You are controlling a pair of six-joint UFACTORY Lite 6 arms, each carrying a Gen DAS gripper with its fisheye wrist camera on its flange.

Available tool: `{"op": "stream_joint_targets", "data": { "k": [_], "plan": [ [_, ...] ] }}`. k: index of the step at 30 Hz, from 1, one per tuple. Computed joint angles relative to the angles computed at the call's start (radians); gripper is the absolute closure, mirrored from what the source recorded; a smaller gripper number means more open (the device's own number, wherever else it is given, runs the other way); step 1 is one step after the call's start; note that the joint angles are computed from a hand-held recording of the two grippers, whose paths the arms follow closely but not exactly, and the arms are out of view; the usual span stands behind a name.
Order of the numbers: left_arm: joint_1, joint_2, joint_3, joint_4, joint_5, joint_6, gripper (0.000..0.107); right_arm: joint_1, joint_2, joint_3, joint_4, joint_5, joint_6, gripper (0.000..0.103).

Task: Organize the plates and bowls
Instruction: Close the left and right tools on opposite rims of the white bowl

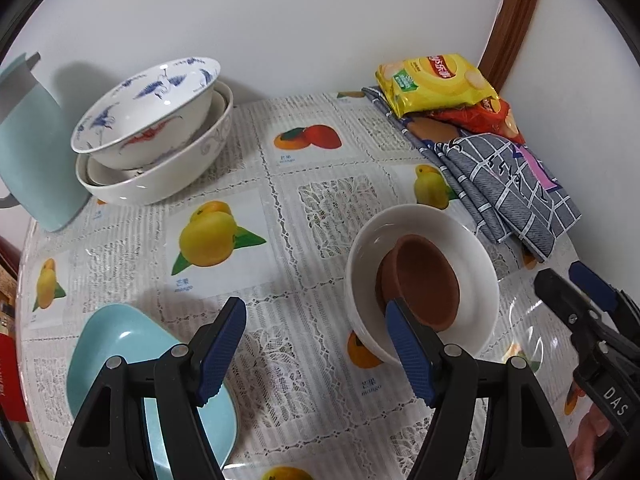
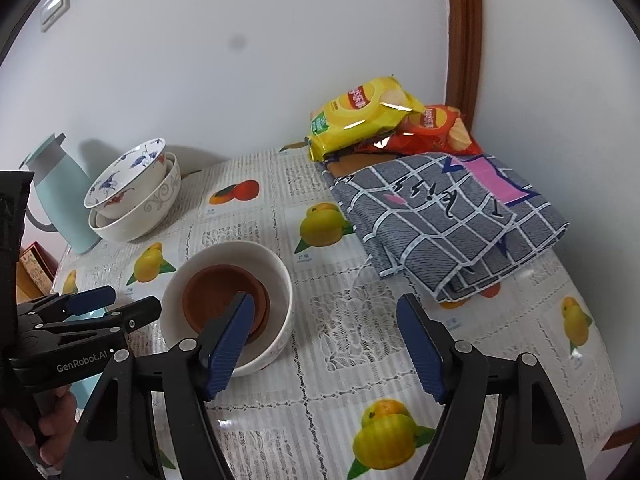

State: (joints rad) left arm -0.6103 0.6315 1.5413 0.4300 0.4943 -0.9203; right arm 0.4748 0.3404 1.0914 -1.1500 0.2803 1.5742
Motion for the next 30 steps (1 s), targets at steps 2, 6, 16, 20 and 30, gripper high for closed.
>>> {"op": "stream_joint_targets", "data": {
  "k": [2, 6, 16, 20, 30],
  "plan": [
    [0.009, 0.034, 0.039, -0.036, 0.009, 0.038, 0.036, -0.011, 0.044, 0.039, 0.082, -0.016, -0.093, 0.030],
    [0.013, 0.116, 0.137, -0.069, 0.050, 0.089, 0.036, -0.024, 0.131, 0.124, 0.245, -0.012, -0.267, 0.037],
    [0.034, 0.215, 0.237, -0.127, 0.067, 0.176, 0.037, -0.028, 0.330, 0.334, 0.564, 0.101, -0.603, 0.045],
    [0.046, 0.257, 0.272, -0.160, 0.082, 0.215, 0.037, -0.036, 0.384, 0.392, 0.640, 0.141, -0.672, 0.045],
    [0.053, 0.264, 0.242, -0.170, 0.028, 0.190, 0.038, -0.051, 0.448, 0.455, 0.682, 0.152, -0.724, 0.045]
  ]
}}
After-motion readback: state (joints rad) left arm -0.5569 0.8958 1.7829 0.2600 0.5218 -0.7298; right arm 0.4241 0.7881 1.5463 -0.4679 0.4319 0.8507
